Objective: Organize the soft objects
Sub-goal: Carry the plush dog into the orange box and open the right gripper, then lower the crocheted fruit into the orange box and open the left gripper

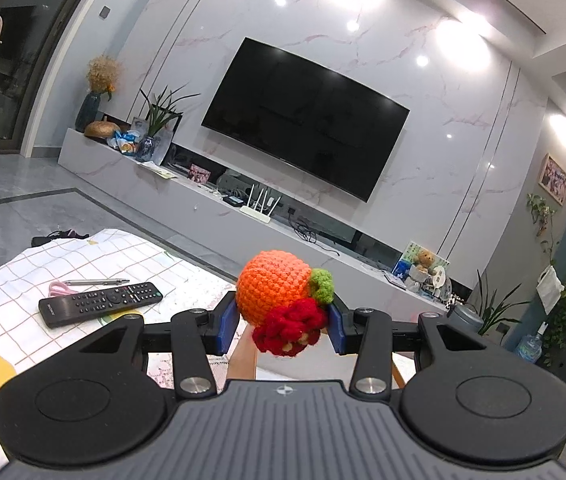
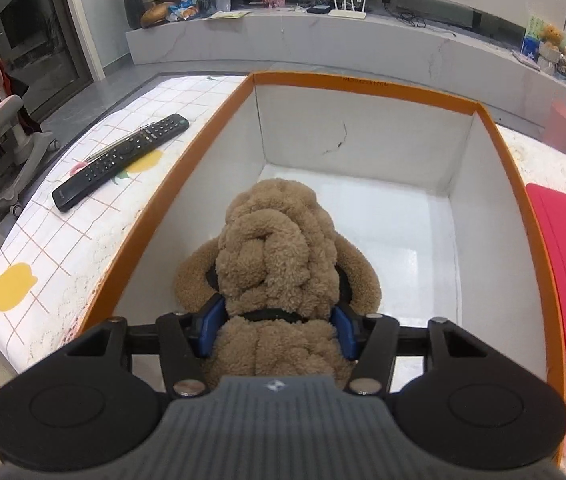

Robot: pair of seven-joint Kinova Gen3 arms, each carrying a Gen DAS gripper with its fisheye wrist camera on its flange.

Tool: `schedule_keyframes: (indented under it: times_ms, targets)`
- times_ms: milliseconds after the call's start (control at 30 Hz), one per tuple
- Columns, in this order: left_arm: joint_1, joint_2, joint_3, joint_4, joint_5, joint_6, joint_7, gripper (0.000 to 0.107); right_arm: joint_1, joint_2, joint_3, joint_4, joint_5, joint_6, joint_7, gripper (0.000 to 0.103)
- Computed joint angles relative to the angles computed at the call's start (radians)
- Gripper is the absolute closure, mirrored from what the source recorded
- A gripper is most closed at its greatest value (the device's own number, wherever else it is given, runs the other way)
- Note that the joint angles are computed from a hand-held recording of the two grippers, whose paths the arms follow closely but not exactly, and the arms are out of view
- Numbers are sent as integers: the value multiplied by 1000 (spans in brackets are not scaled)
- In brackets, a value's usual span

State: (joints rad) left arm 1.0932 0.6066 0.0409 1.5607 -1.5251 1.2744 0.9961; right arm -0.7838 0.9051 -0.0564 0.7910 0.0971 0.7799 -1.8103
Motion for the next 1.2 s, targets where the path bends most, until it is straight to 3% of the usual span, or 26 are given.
schedule_keyframes:
  times_ms: [100,233,333,400,567,633,733,800,867,1033,1200]
  targets:
    - [1,1,0,-2,-3,2,-7,57,-1,-19,-3,37,9,-36,20,33]
    - [-13,3,17,-2,-16,-1,-16,57,-11,-50,3,95,28,-86,32,29]
    - [-7,1,2,4,-23,-26,-33,57,-16,-99,8,194,50,-184,37,16]
    - [-9,5,3,-1,-23,-31,-42,57,-25,-139,20,275,87,-265,30,14]
    - [61,-1,-129,-29,75,-150,-130,57,-97,-218,131,437,186,-411,-2,10]
    - [33,-6,-92,-45,92,-168,-211,57,-137,-248,196,506,234,-474,-41,9]
    - [-62,3,47,-78,83,-147,-333,57,-146,-281,234,573,255,-529,-76,9]
    - [-121,19,135,-105,86,-128,-415,57,-108,-294,198,589,238,-528,-70,9]
    - [-140,27,164,-129,111,-129,-496,57,-73,-295,163,583,218,-506,-59,9]
    - [-81,-7,8,-118,273,-301,-604,57,-39,-292,130,575,192,-488,-64,9]
    - [-86,-22,-30,-103,355,-377,-638,57,6,-301,85,588,145,-495,-65,9]
